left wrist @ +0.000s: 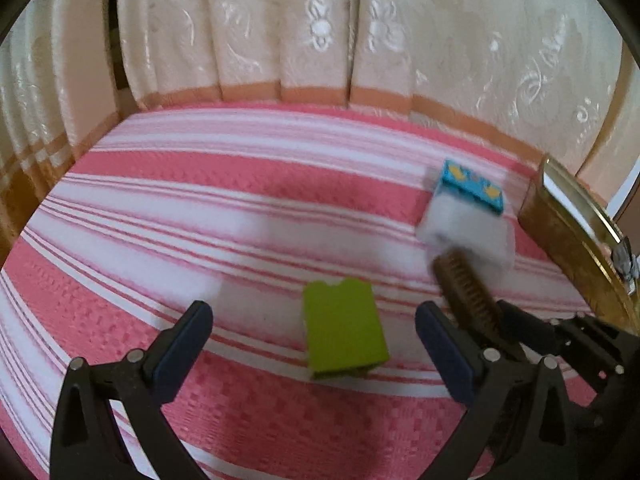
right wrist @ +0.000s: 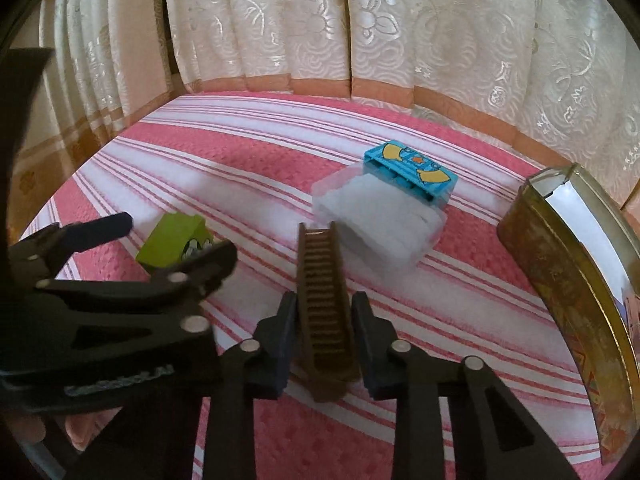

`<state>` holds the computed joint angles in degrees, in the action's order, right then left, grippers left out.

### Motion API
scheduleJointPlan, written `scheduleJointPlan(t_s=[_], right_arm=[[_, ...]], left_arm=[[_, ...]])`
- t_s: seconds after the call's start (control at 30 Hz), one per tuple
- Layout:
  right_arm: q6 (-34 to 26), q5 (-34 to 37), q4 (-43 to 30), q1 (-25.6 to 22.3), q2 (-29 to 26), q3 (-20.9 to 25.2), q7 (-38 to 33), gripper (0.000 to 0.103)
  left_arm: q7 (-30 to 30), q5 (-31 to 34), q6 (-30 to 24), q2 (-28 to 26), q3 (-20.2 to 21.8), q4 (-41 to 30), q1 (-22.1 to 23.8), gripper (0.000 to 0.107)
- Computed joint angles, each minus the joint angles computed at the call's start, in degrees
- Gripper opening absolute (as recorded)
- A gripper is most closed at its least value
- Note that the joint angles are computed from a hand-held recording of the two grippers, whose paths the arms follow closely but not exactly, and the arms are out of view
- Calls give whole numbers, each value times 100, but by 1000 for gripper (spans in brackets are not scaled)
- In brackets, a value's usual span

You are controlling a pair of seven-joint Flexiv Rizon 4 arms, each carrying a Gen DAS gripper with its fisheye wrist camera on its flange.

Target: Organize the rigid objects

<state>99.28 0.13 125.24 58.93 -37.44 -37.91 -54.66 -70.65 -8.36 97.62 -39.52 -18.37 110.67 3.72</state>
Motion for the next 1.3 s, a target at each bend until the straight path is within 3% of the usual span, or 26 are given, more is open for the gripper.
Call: scheduleJointPlan(t_s=[0.07,0.23,0.33,0.4,0.5,0.63,0.77,0.97,1.13,1.3], right_arm=[[42,56,92,48,37,-42,20,28],[468,296,299,-491,323,557,-116,28],[613,432,327,-801,427,915,-255,28],[727,487,318,-1185,531,1340,-306,28],[1024,558,291,-1819,633,2040,-383,28],[1325,833,268,-2015,644,2326,-563,28],[1742,1073,250,-2347,650,2736,-688,28],[1665,2143,188,-1261,569,1724,-1134,28],[1573,2790,219,-117,287,481,-1296,28],[1606,2738,232,-24,181,323,-1263,28]], left_arm=[[-33,-50,-91,7,-16,-1,20,102],[-45,-106,-110,13,-213,63,198,84],[8,-40,-28,-1,-365,111,317,58],[40,15,21,-36,-552,143,483,31],[5,31,25,-79,-697,138,614,30],[-63,90,147,-140,-928,179,811,30],[-307,328,639,-236,-1149,254,1034,30],[-782,771,1364,-197,-699,241,717,30],[-1089,1112,1525,-186,-418,142,555,30],[-1298,1322,1572,-192,-354,113,556,30]])
